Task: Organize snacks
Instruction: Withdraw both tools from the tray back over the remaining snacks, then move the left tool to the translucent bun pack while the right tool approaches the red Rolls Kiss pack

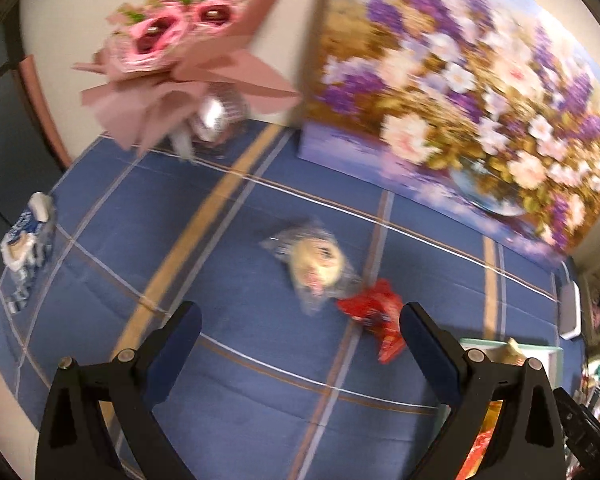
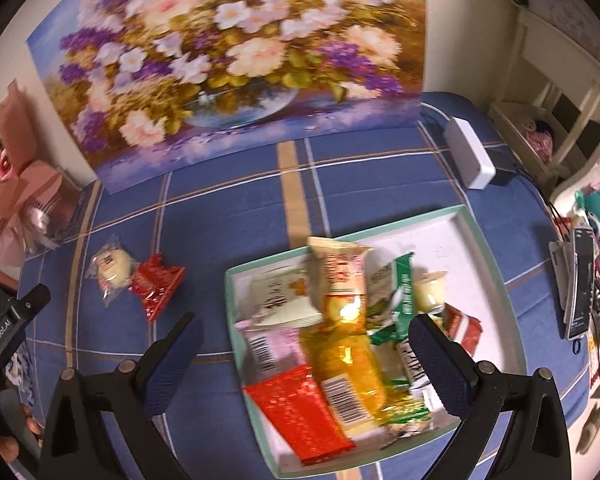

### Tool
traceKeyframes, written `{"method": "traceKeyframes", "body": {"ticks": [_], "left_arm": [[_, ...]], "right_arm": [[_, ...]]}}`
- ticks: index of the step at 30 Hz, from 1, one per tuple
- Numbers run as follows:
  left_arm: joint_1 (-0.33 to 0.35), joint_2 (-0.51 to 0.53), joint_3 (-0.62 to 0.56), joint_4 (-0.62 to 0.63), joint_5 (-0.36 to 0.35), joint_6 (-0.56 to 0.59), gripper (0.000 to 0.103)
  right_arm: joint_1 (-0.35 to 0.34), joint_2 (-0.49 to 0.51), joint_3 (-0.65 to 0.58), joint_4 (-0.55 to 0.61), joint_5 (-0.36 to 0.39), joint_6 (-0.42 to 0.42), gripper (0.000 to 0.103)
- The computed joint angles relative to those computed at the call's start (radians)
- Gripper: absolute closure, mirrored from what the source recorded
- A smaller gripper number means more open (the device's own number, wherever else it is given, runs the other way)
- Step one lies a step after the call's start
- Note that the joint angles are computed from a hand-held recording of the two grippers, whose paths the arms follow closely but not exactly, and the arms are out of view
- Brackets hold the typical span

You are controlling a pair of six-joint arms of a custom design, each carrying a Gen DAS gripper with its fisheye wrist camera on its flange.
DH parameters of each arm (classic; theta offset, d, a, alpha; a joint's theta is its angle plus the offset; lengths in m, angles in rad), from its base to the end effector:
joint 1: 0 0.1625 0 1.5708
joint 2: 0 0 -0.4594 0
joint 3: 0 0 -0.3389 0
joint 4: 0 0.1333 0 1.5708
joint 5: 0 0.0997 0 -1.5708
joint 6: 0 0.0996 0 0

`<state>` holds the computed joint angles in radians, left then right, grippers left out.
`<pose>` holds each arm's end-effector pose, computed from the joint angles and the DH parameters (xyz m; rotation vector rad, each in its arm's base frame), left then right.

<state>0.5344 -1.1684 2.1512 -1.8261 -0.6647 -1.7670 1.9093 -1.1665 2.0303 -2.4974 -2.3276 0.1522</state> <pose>-0.2377 -0.3867 0.1910 -0.3943 2.1420 -0.8905 0.2289 -0.4547 0.2612 0.1938 -2.3969 0.3055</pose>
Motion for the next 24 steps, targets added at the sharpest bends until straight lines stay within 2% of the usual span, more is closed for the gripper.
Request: {"method": "traceKeyframes", "body": {"ticks": [15, 24], "left_arm": [[-0.02, -0.179, 0.058, 0.223, -0.021, -0.198, 0.004], [-0.008, -0.211, 0.079, 0.211, -0.018, -0.198, 0.004]], "right_arm": [[0.081, 0.089, -0.018, 0.025, 0.026, 0.006, 0.0], [0.09, 0.131, -0.02, 0.022, 0.039, 0.009, 0.0]]}}
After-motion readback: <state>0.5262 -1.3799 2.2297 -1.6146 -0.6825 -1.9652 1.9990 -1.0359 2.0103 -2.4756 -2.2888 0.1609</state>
